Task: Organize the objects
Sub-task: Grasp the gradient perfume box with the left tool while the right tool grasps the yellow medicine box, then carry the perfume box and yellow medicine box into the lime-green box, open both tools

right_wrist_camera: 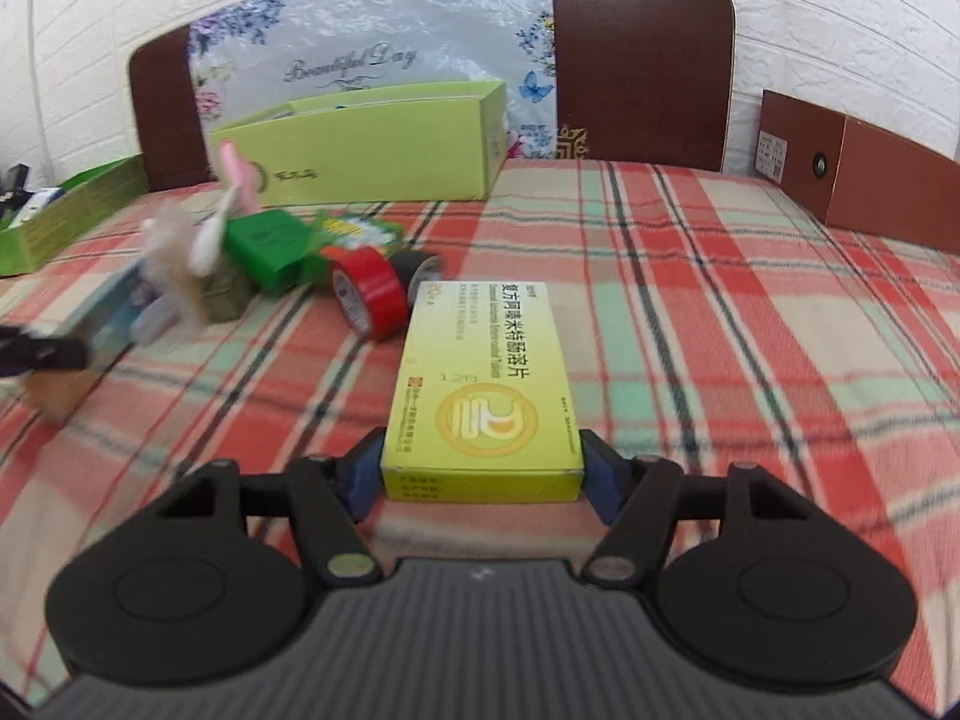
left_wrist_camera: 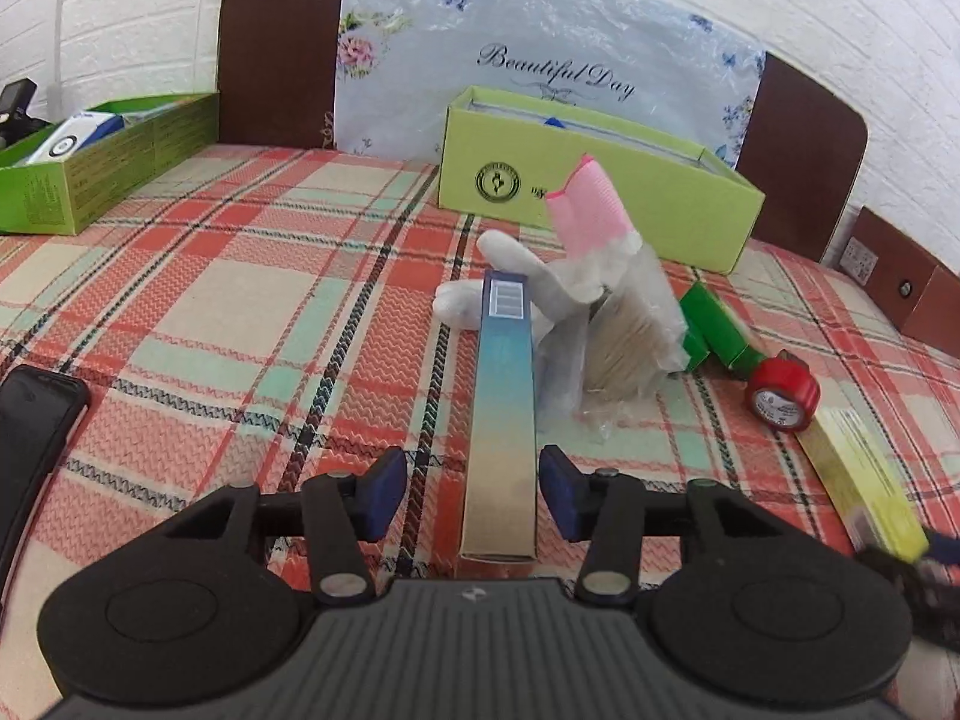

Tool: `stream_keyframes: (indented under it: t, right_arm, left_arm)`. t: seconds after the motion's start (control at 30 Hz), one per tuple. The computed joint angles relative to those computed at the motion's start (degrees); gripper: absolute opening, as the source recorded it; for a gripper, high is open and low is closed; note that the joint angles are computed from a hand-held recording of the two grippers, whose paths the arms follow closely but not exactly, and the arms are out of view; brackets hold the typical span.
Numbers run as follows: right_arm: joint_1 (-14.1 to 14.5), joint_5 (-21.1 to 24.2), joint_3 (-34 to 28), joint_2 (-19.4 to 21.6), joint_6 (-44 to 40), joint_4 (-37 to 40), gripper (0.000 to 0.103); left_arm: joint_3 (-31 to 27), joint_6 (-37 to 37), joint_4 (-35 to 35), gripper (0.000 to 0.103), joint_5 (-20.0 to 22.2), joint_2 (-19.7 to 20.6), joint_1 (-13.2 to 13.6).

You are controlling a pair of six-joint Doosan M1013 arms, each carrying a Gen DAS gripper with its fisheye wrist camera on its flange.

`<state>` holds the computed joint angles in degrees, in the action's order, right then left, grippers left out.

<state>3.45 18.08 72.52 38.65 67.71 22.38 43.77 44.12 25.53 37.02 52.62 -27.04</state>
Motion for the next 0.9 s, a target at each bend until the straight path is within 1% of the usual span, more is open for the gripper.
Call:
stream_keyframes:
  t: [0.07, 0.1, 0.17, 0.23, 0.3, 0.33, 0.37, 0.43, 0.53, 0.63, 0.73, 0.87, 0.9]
  right_arm:
    - [0.12, 0.01, 2.84, -1.75, -5.71, 4.53, 0.065]
    - [0.26, 0.09, 3.91, -2.48, -7.7, 5.43, 0.065]
    - [0.39, 0.89, 4.89, -3.3, -10.29, 6.93, 0.065]
    - [0.67, 1.51, 4.76, -3.53, -9.9, 5.53, 0.066]
    - [0.99, -0.14, 4.58, -3.41, -9.97, 5.02, 0.071]
    - [1.09, -0.65, 4.3, -3.26, -9.38, 4.49, 0.077]
    - [1.16, -0.95, 3.93, -3.03, -8.72, 3.76, 0.077]
    - [1.28, -1.05, 3.01, -2.48, -7.48, 2.13, 0.077]
    - [1.22, -0.55, 2.18, -1.91, -5.58, 0.55, 0.077]
    - [0.98, 0.19, 2.26, -1.76, -5.91, 1.89, 0.077]
    - [0.92, 0.68, 2.06, -1.54, -6.44, 2.7, 0.077]
    - [1.1, 1.06, 1.06, -0.82, -6.74, 2.89, 0.076]
    - [1.17, 1.25, 0.72, -0.54, -6.0, 2.23, 0.076]
  left_arm:
    - [0.65, 3.0, -4.15, 0.025, -0.94, -0.34, 0.42]
    - [1.32, 3.3, -4.47, 0.024, -1.16, -0.73, 0.38]
    - [3.24, 3.06, -3.02, 0.024, -1.25, -1.89, 0.0]
    - [6.34, 4.03, -5.35, 0.023, -3.52, -3.69, 0.09]
    - [7.85, 5.35, -7.55, 0.024, -4.54, -4.64, 0.2]
    - [8.12, 5.0, -7.29, 0.024, -4.7, -4.81, 0.13]
    - [8.2, 4.28, -6.42, 0.024, -5.08, -4.82, 0.1]
    - [7.07, 3.29, -5.31, 0.024, -4.57, -4.21, 0.14]
    - [4.81, 3.82, -7.7, 0.026, -3.26, -3.01, 0.55]
    - [2.98, 5.04, -8.85, 0.026, -1.66, -1.97, 0.68]
    - [2.6, 5.0, -8.12, 0.026, -1.35, -1.74, 0.57]
    - [0.74, 5.62, -7.8, 0.032, -0.07, -0.84, 0.67]
    - [0.16, 5.42, -7.2, 0.032, 0.3, -0.52, 0.65]
